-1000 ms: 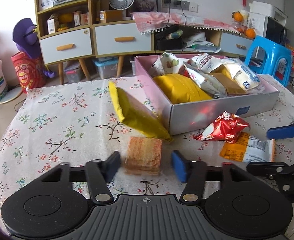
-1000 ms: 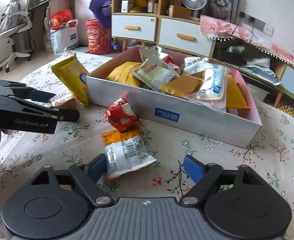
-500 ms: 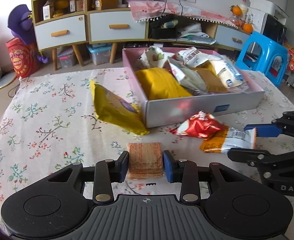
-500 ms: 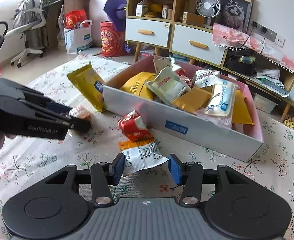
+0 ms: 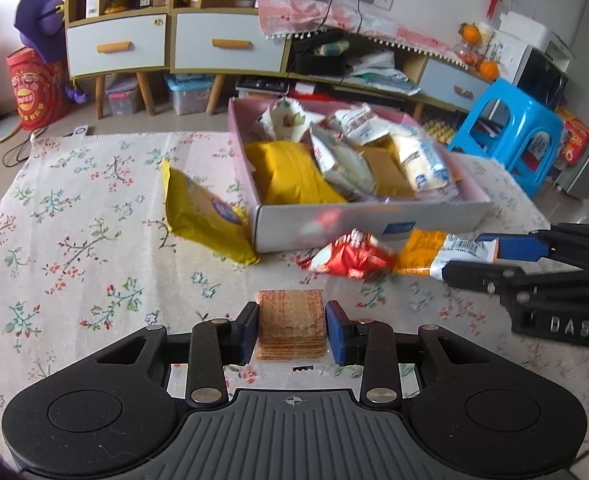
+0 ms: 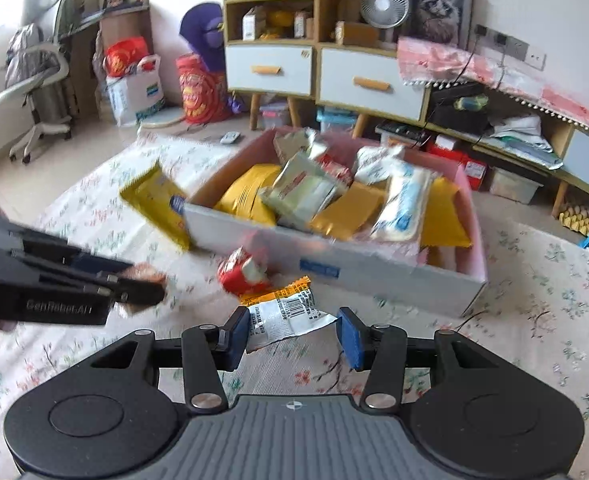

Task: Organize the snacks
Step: 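Grasp the clear-wrapped wafer block with the left gripper while the right gripper approaches the orange-white packet, then close the right gripper on the orange-and-white packet and lift it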

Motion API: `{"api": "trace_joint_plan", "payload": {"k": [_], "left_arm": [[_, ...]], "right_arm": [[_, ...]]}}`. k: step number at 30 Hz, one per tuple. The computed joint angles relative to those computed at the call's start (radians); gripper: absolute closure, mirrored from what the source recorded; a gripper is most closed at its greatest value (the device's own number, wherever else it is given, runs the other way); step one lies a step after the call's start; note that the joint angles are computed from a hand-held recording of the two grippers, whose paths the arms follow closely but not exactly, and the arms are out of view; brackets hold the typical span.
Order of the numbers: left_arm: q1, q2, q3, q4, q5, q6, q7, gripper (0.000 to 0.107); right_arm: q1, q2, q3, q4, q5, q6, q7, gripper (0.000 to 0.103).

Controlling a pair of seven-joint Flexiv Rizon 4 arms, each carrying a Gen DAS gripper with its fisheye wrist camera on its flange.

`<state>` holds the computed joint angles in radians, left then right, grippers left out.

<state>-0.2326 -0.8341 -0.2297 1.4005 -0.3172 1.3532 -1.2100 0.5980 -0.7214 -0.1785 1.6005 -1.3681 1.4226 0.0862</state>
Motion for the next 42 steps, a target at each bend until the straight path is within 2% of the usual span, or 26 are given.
{"api": "trace_joint_plan", "payload": {"k": [1,2,3,4,8,11,12,13,14,19,23,25,26,28,32,36,38,42], "left_arm": [[0.007,0.003,-0.012,0.006,-0.004,0.009,0.004,0.074],[0.011,0.005,-0.020,0.009,-0.009,0.015,0.005,0.074],[0.015,0.007,-0.028,0.012,-0.014,0.023,0.005,0.074],[0.014,0.007,-0.030,0.012,-0.017,0.026,0.003,0.074],[0.006,0.009,-0.019,0.009,-0.024,0.019,-0.018,0.074],[-0.010,0.010,0.006,0.003,-0.014,0.003,-0.039,0.074],[-0.014,0.008,0.012,0.000,-0.011,-0.004,-0.044,0.074],[-0.018,0.008,0.018,-0.002,-0.007,-0.011,-0.049,0.074],[-0.021,0.007,0.023,-0.005,-0.004,-0.017,-0.054,0.074],[-0.030,0.004,0.036,-0.012,0.014,-0.033,-0.066,0.074],[-0.036,0.000,0.046,-0.021,0.026,-0.047,-0.072,0.074],[-0.038,0.000,0.051,-0.023,0.031,-0.054,-0.076,0.074],[-0.038,0.001,0.052,-0.022,0.033,-0.055,-0.078,0.074],[-0.039,0.001,0.054,-0.022,0.036,-0.057,-0.081,0.074],[-0.029,0.006,0.037,-0.010,0.034,-0.037,-0.075,0.074],[-0.015,0.012,0.009,0.003,0.022,-0.015,-0.056,0.074],[-0.012,0.014,0.000,0.005,0.016,-0.007,-0.049,0.074],[-0.016,0.012,-0.005,0.002,0.009,0.001,-0.043,0.074]], "right_arm": [[0.003,0.007,-0.018,0.002,-0.030,0.013,0.046,0.070],[-0.001,0.012,-0.024,0.002,-0.053,0.020,0.080,0.080],[-0.011,0.015,-0.018,0.002,-0.060,0.020,0.098,0.103],[-0.021,0.019,-0.005,0.008,-0.044,0.006,0.107,0.103],[-0.046,0.037,-0.010,0.020,-0.143,-0.001,0.241,0.102],[-0.080,0.036,0.008,0.015,-0.223,0.008,0.327,0.089],[-0.091,0.030,0.025,0.013,-0.209,0.005,0.313,0.072],[-0.102,0.020,0.046,0.010,-0.179,0.002,0.280,0.060],[-0.109,0.011,0.062,0.007,-0.154,0.002,0.243,0.057],[-0.084,-0.040,0.125,-0.010,0.092,-0.068,-0.070,0.053],[-0.053,-0.066,0.128,-0.033,0.198,-0.099,-0.190,0.054],[-0.037,-0.078,0.134,-0.048,0.260,-0.146,-0.258,0.059],[-0.019,-0.076,0.105,-0.043,0.253,-0.132,-0.240,0.059],[-0.005,-0.072,0.082,-0.036,0.276,-0.108,-0.251,0.074],[0.019,-0.058,0.048,-0.018,0.337,-0.078,-0.275,0.080],[0.056,-0.023,-0.034,0.036,0.364,0.030,-0.213,0.093],[0.086,-0.002,-0.092,0.069,0.368,0.083,-0.175,0.103],[0.166,0.025,-0.229,0.134,0.387,0.176,-0.095,0.103]]}}
